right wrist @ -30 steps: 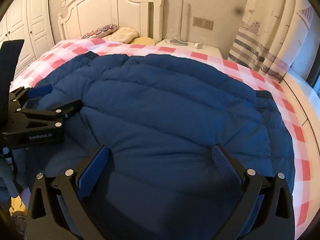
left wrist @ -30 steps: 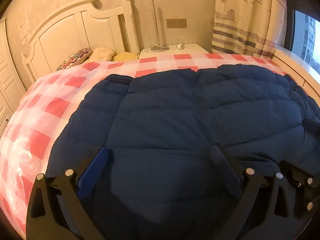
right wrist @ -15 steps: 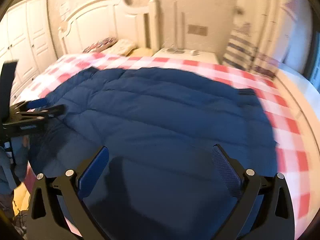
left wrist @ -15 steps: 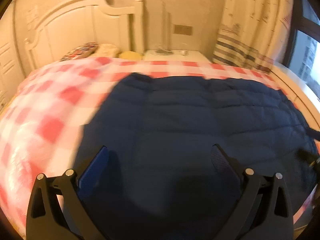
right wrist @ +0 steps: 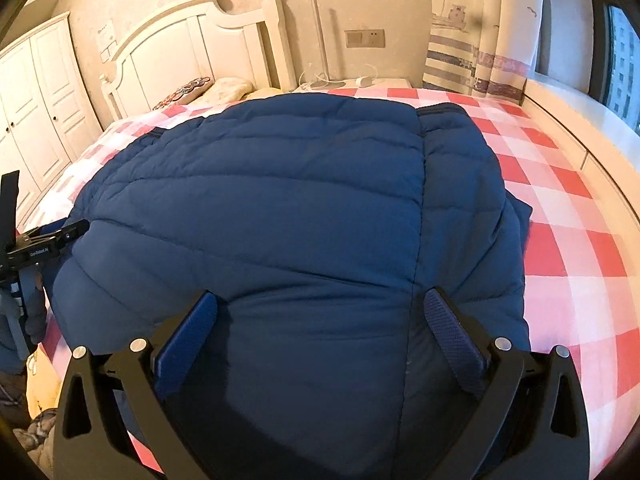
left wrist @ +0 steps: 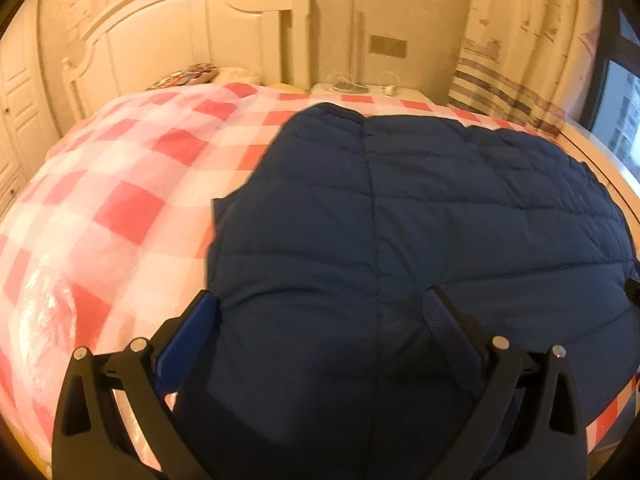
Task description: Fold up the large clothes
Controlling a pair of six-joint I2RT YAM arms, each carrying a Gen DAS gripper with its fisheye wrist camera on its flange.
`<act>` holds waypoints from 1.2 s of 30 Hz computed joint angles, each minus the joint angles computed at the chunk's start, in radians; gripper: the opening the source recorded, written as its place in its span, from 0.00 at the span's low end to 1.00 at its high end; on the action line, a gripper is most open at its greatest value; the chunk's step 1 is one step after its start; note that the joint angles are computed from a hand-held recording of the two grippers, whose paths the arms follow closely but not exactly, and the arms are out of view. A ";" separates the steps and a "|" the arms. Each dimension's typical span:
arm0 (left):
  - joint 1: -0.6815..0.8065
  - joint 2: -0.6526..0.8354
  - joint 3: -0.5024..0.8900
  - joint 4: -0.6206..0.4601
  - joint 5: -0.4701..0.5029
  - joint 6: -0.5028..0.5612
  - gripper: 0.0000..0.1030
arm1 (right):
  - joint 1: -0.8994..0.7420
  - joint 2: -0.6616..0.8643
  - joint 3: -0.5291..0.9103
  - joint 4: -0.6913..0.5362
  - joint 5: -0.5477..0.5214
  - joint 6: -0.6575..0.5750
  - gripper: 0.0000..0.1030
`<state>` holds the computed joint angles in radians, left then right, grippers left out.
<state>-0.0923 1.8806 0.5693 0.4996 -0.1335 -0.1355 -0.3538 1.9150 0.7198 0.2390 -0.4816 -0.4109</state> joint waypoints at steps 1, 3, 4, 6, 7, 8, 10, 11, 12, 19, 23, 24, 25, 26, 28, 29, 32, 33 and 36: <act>-0.011 -0.034 -0.020 -0.013 -0.020 -0.028 0.97 | 0.010 -0.030 -0.018 0.007 0.029 0.019 0.95; -0.040 -0.095 -0.064 -0.005 -0.028 -0.046 0.97 | 0.020 -0.097 -0.083 0.046 0.017 0.030 0.95; -0.069 -0.147 -0.106 0.014 -0.033 -0.051 0.97 | 0.020 -0.155 -0.141 0.079 -0.026 0.025 0.95; -0.135 -0.206 -0.151 0.034 -0.066 -0.054 0.98 | 0.036 -0.210 -0.197 0.098 -0.047 0.013 0.95; -0.183 -0.226 -0.170 0.046 -0.097 -0.050 0.98 | 0.054 -0.230 -0.224 0.109 -0.045 0.001 0.95; -0.246 -0.225 -0.179 0.057 -0.141 -0.044 0.98 | 0.080 -0.240 -0.255 0.130 -0.033 -0.008 0.95; -0.331 -0.169 -0.149 0.042 -0.185 -0.040 0.98 | 0.133 -0.210 -0.292 0.194 0.010 -0.024 0.95; -0.370 -0.104 -0.113 0.027 -0.216 -0.040 0.98 | 0.167 -0.170 -0.307 0.253 0.059 -0.027 0.96; -0.396 -0.041 -0.085 0.029 -0.264 -0.051 0.98 | 0.198 -0.122 -0.344 0.376 0.112 -0.027 0.96; -0.411 0.024 -0.083 0.092 -0.287 -0.038 0.98 | 0.217 -0.074 -0.322 0.386 0.150 -0.051 0.96; -0.404 0.022 -0.093 0.103 -0.279 -0.035 0.98 | 0.200 -0.057 -0.329 0.415 0.125 -0.059 0.96; -0.404 0.022 -0.095 0.105 -0.276 -0.035 0.98 | 0.196 -0.056 -0.329 0.417 0.121 -0.061 0.96; -0.403 0.022 -0.097 0.109 -0.274 -0.036 0.98 | 0.202 -0.060 -0.334 0.419 0.124 -0.057 0.96; -0.399 0.023 -0.094 0.108 -0.270 -0.034 0.98 | 0.204 -0.061 -0.333 0.417 0.125 -0.055 0.96; -0.394 0.021 -0.095 0.108 -0.261 -0.032 0.98 | 0.198 -0.073 -0.331 0.395 0.118 -0.062 0.96; -0.392 0.017 -0.098 0.108 -0.259 -0.030 0.98 | 0.192 -0.091 -0.327 0.364 0.111 -0.070 0.96; -0.385 -0.036 -0.132 0.094 -0.252 -0.037 0.98 | 0.156 -0.161 -0.335 0.304 0.097 -0.085 0.95; -0.380 -0.062 -0.158 0.103 -0.263 -0.037 0.98 | 0.134 -0.181 -0.343 0.306 0.094 -0.077 0.95; -0.324 -0.123 -0.235 0.147 -0.268 -0.032 0.98 | -0.005 -0.188 -0.318 0.250 0.014 -0.061 0.95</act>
<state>-0.4164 1.7579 0.3343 0.6468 -0.4015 -0.1671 -0.3584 1.7268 0.4014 0.4887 -0.4671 -0.4724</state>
